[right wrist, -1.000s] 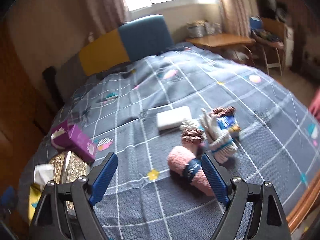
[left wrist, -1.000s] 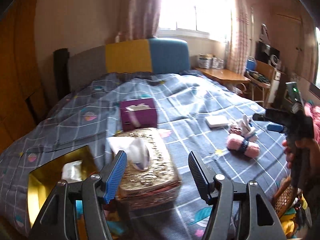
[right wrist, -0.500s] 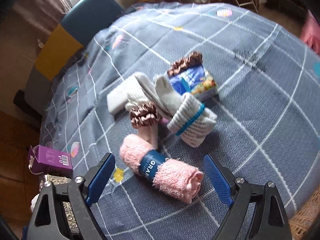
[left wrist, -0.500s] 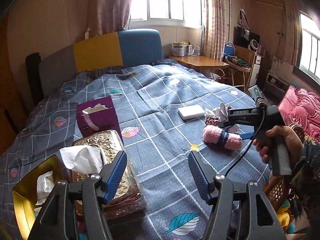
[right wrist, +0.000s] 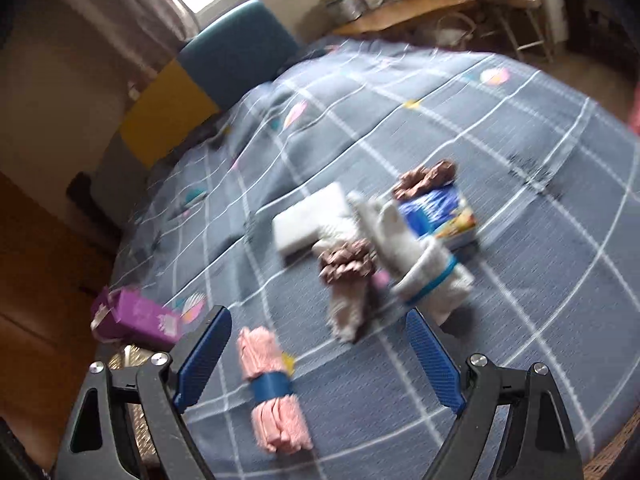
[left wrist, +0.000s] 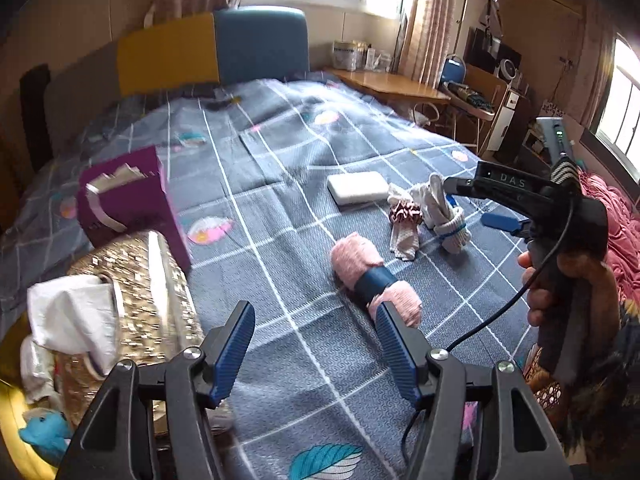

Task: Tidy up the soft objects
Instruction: 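Grasp the pink towel roll at its blue band with the left gripper, then lift the pink towel with the left gripper while the right gripper grasps the brown scrunchie and white cloth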

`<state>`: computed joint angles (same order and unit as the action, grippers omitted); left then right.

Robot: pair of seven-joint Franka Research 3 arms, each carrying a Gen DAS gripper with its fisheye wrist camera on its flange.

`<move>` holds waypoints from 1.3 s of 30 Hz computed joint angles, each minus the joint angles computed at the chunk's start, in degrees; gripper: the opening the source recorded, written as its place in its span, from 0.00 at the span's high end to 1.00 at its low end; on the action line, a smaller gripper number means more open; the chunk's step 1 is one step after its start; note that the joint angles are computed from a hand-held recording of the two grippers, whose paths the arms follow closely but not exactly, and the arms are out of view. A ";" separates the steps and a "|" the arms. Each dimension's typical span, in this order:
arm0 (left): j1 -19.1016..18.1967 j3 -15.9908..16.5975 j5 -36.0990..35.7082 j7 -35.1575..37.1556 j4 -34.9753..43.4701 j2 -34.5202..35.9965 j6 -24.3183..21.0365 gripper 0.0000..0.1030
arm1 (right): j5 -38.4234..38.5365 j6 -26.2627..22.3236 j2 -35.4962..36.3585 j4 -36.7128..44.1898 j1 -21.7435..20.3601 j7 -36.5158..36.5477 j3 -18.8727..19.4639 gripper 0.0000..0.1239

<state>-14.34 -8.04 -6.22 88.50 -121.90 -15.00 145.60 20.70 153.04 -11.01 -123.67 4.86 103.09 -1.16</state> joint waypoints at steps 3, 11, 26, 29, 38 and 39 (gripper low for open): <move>-0.46 -0.01 -2.17 0.04 2.65 3.34 -1.79 0.40 | -8.78 3.07 -0.22 -1.23 -2.85 6.50 1.90 0.28; -0.08 -2.57 -6.82 0.38 10.59 12.17 -4.61 0.40 | -11.04 6.72 -2.12 -3.18 -3.20 9.59 1.63 0.28; 1.06 -6.91 -4.77 -5.31 23.27 26.74 -12.82 0.44 | -2.43 5.42 -1.27 -2.65 -1.12 4.04 -0.17 0.28; 2.94 -8.04 -10.61 -0.34 19.35 25.17 -8.84 0.60 | -1.77 4.90 -0.95 -2.38 -0.94 3.34 -0.29 0.30; 3.99 -6.23 -18.17 5.18 11.28 19.03 -3.74 0.63 | 2.65 -9.79 7.50 7.93 0.92 -4.99 -0.90 0.61; 3.86 -5.89 -17.21 4.21 11.18 18.96 -3.37 0.63 | 1.46 -11.46 9.27 9.88 0.85 -4.98 -0.65 0.61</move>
